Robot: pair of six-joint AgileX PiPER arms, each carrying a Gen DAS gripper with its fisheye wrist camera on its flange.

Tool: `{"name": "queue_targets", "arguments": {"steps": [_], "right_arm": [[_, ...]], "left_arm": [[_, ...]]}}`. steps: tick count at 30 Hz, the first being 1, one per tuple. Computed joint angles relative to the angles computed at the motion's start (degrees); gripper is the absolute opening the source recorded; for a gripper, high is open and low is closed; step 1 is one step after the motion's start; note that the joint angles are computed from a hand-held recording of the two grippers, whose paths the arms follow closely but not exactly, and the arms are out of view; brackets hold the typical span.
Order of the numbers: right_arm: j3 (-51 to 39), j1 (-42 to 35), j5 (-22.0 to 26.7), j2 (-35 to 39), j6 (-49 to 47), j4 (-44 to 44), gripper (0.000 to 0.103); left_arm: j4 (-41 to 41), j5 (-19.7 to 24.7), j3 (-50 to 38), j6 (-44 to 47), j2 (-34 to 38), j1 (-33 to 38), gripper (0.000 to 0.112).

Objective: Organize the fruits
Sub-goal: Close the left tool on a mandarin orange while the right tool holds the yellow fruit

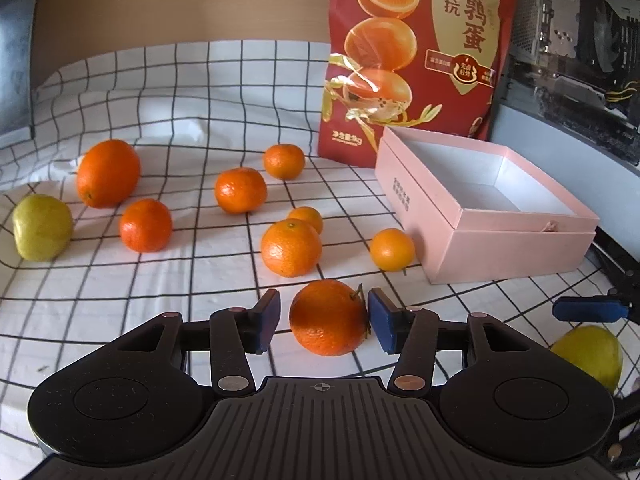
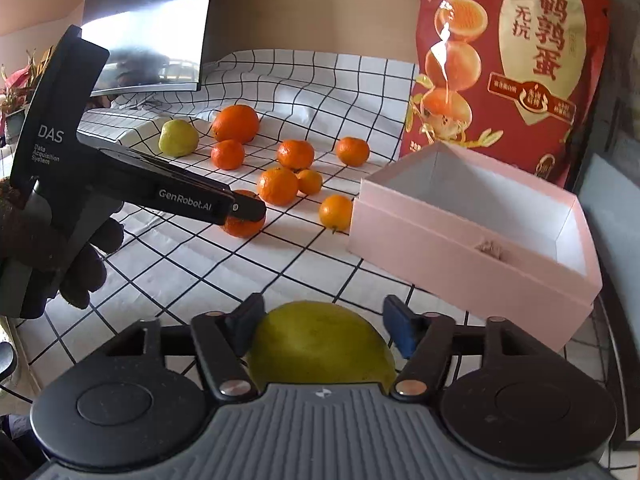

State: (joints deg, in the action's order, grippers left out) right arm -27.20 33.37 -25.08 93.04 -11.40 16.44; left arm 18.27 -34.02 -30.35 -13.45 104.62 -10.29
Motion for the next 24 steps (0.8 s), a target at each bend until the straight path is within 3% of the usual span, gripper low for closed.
{"name": "queue_targets", "arguments": {"steps": [4, 7, 11, 17, 24], "right_arm": [[0.28, -0.53, -0.20, 0.47, 1.79, -0.59, 0.078], [0.06, -1.04, 0.75, 0.39, 3.31, -0.95, 0.083], [-0.19, -1.94, 1.60, 0.58, 6.09, -3.65, 0.085], [-1.05, -1.58, 3.15, 0.72, 4.80, -2.29, 0.087], [-2.04, -2.79, 4.98, 1.21, 8.37, -6.40, 0.091]], "left_arm": [[-3.71, 2.59, -1.98, 1.98, 1.92, -2.40, 0.052], [-8.03, 0.65, -1.60, 5.13, 2.97, -3.34, 0.050], [-3.44, 1.16, -0.90, -0.48, 2.07, -1.89, 0.050], [-0.41, -3.27, 4.61, -5.35, -0.06, -2.62, 0.050], [-10.68, -9.16, 10.64, 1.41, -0.86, -8.12, 0.049]]}}
